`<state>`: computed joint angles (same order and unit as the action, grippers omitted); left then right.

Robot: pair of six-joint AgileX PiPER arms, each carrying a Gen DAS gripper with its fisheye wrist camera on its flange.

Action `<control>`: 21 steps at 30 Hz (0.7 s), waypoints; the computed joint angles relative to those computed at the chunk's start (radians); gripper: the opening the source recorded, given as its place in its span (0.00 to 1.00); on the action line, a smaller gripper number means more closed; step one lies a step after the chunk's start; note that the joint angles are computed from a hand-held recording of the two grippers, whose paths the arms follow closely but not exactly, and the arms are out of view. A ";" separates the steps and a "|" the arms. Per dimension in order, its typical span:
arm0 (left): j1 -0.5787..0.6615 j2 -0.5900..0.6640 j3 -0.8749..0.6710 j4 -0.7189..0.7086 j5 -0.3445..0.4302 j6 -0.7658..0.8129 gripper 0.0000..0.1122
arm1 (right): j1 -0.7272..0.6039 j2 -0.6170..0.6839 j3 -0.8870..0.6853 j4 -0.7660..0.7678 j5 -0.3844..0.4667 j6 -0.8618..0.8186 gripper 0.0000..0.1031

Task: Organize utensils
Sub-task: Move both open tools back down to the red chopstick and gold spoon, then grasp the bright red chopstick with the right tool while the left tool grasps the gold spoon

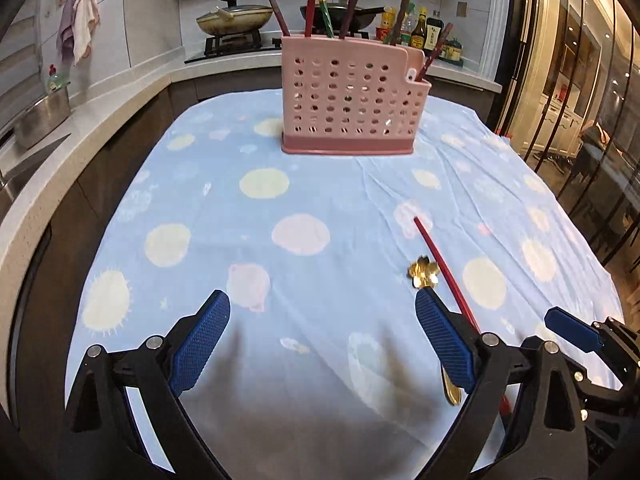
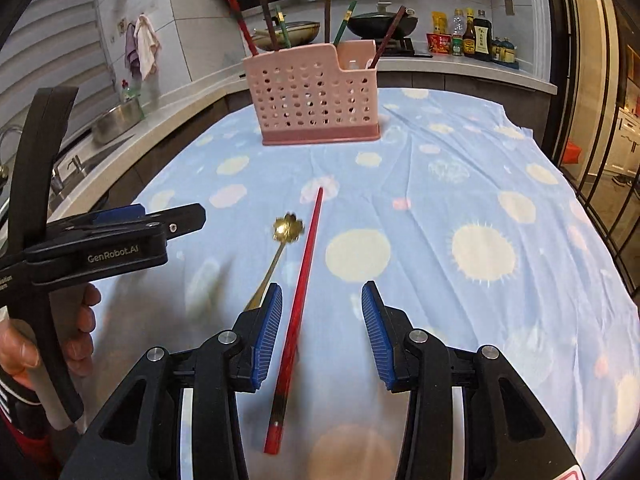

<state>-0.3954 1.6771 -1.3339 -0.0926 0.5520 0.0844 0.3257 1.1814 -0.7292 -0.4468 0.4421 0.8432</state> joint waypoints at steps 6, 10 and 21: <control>-0.040 -0.062 0.130 0.072 -0.018 -0.071 0.84 | 0.140 -0.030 0.076 -0.127 0.038 0.196 0.40; -0.061 -0.073 0.163 0.123 -0.002 -0.122 0.84 | 0.169 -0.034 0.113 -0.150 0.029 0.245 0.40; -0.125 -0.094 0.205 0.191 0.014 -0.182 0.84 | 0.254 -0.050 0.147 -0.354 0.106 0.454 0.21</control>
